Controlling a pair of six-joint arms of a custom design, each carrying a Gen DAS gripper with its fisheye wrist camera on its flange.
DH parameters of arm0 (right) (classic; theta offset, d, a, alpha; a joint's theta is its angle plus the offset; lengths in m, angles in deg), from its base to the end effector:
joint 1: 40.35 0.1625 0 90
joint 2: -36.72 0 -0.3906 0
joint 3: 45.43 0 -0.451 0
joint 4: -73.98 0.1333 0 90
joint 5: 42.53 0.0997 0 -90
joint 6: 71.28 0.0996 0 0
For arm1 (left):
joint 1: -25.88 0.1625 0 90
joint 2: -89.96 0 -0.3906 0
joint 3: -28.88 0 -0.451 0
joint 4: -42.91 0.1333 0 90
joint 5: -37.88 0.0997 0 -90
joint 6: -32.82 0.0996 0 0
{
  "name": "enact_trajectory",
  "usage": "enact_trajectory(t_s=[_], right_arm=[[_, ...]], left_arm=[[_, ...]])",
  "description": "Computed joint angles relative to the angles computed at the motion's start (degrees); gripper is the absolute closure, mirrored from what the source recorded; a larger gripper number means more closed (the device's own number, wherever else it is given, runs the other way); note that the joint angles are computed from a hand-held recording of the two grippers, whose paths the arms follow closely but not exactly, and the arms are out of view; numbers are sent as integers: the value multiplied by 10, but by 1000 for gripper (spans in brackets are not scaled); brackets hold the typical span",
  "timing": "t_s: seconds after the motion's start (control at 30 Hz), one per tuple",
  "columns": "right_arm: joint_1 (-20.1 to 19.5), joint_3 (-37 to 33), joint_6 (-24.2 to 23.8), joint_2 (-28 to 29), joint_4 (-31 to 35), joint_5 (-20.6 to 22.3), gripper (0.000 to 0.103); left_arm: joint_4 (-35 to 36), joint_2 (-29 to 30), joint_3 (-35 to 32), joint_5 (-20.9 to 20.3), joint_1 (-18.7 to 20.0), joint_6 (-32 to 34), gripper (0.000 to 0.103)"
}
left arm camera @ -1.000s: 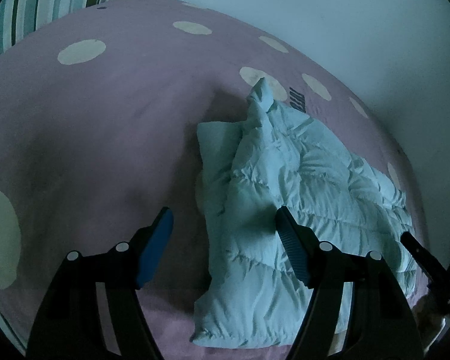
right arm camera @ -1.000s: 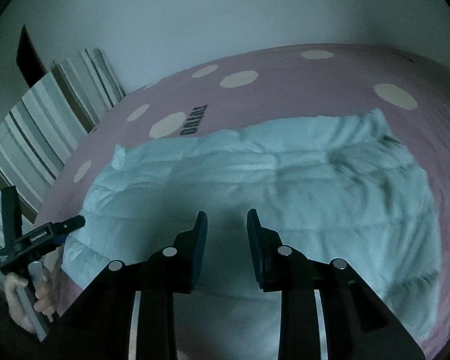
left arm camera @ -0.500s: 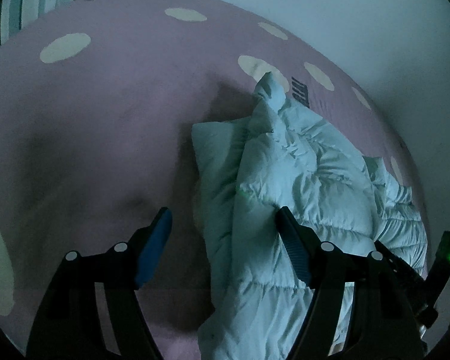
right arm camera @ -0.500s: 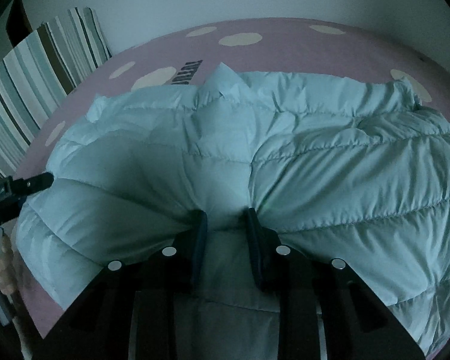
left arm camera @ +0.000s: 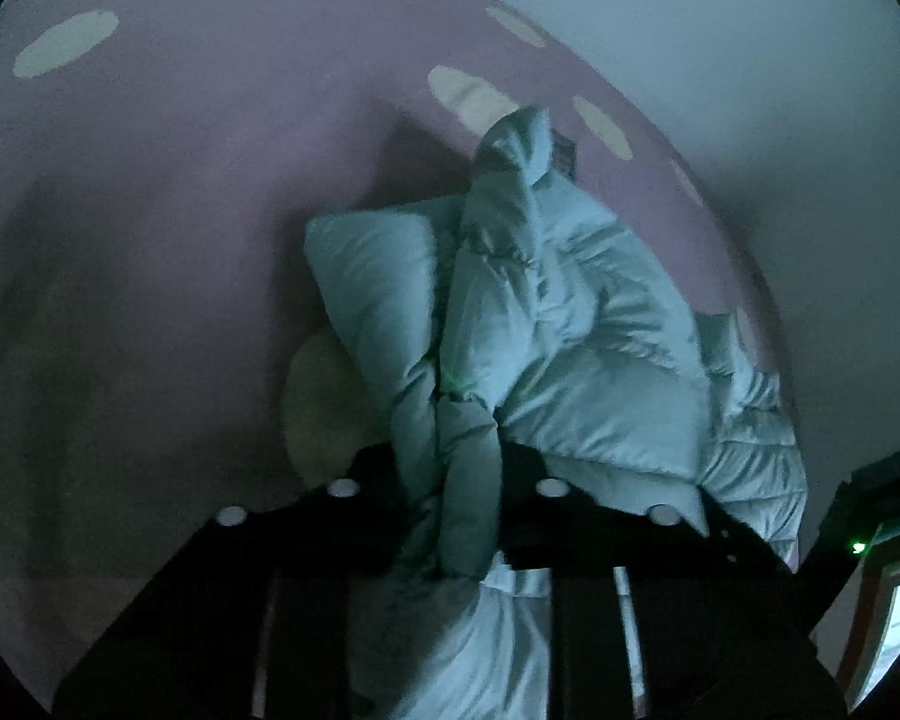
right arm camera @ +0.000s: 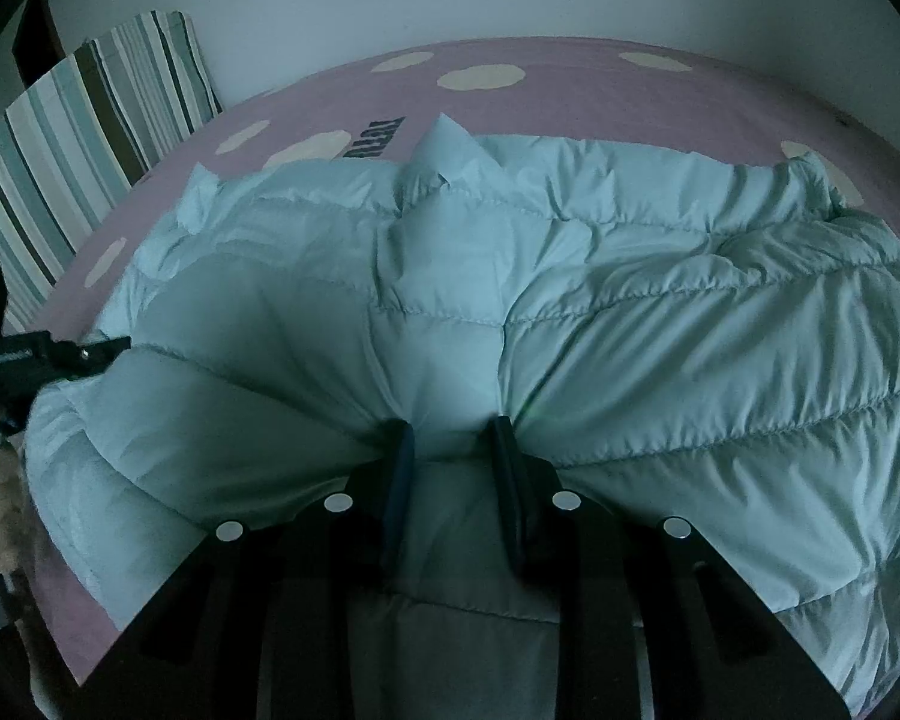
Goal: Fold large clothes
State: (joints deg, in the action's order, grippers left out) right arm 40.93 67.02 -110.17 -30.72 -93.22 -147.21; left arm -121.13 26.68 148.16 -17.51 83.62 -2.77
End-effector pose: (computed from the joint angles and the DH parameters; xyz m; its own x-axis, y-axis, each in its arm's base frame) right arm 0.0152 -0.6138 0.1758 -0.8089 -0.3072 0.5014 -0.4876 0.8269 -0.2800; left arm -0.1319 -0.5648 0.0904 -0.9377 -0.2317 -0.2590 -0.0470 0.8230 -0.5661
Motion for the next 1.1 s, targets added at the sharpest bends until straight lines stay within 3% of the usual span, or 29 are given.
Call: enact_trajectory(t_s=[0.23, 0.6, 0.83, 1.1], right_arm=[[3, 1, -7, 7, -17, -11, 76], [4, 3, -19, 8, -30, -9, 76], [-17, 22, 5, -45, 0, 41, 74], [-37, 47, -10, -114, -5, 52, 74]], left_arm=[[-33, -15, 8, 25, -51, 20, 90], [-8, 18, -28, 77, -123, 32, 90], [11, 48, -62, 93, -157, 40, 90], [27, 108, -110, 97, -176, 38, 90]])
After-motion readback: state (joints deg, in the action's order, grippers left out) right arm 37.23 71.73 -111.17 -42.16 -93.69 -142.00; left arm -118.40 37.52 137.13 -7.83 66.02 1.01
